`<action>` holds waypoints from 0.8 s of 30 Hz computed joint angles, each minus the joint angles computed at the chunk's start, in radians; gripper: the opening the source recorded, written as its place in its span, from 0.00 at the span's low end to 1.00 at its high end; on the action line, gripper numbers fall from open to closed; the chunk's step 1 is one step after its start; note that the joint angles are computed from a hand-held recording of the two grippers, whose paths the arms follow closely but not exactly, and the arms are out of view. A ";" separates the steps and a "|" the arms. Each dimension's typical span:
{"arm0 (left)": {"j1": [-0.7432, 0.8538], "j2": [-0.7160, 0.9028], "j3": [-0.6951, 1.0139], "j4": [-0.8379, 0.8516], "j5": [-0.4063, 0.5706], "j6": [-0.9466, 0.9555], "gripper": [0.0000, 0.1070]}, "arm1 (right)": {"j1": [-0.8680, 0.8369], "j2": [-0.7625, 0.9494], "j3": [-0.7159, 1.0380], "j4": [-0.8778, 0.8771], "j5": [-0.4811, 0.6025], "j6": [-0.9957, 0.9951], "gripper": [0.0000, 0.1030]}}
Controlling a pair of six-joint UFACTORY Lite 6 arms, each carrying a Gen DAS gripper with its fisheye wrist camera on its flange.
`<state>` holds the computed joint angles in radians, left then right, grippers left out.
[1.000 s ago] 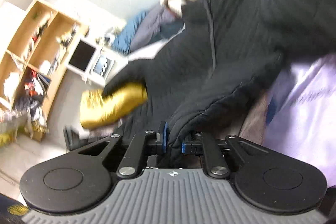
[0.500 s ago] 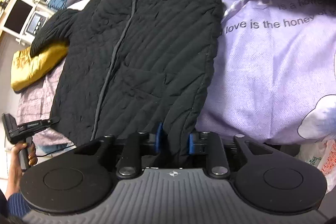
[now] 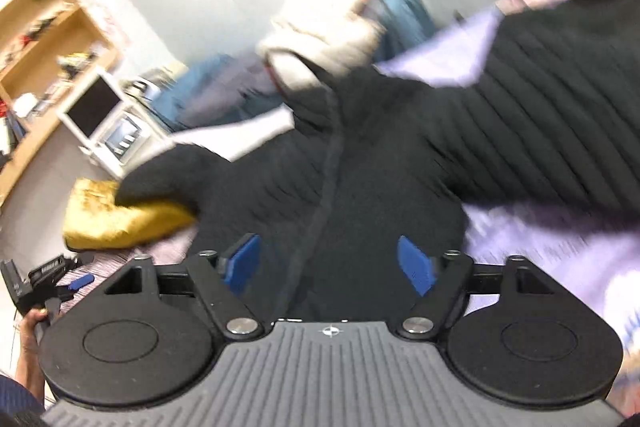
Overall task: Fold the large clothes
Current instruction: 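Release the jacket with both grippers, leaving it spread flat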
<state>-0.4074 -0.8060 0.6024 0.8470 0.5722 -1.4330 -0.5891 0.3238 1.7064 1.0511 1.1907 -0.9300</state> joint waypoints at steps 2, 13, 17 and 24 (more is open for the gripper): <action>-0.018 0.046 0.033 0.078 -0.017 -0.040 0.96 | 0.021 -0.034 -0.026 0.040 -0.030 -0.050 0.93; -0.159 0.345 0.080 0.365 0.008 -0.265 0.96 | 0.172 -0.053 -0.111 -0.047 -0.280 -0.027 1.00; -0.212 0.457 0.075 0.468 -0.040 -0.443 0.96 | 0.252 -0.038 -0.150 -0.125 -0.304 -0.001 1.00; -0.340 0.731 0.125 0.707 -0.064 -0.897 0.96 | 0.353 -0.049 -0.289 -0.115 -0.434 -0.040 1.00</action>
<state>-0.7473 -0.0747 0.7277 1.5543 0.5084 -2.3296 -0.2358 0.2746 1.4170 0.9358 0.7569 -0.9695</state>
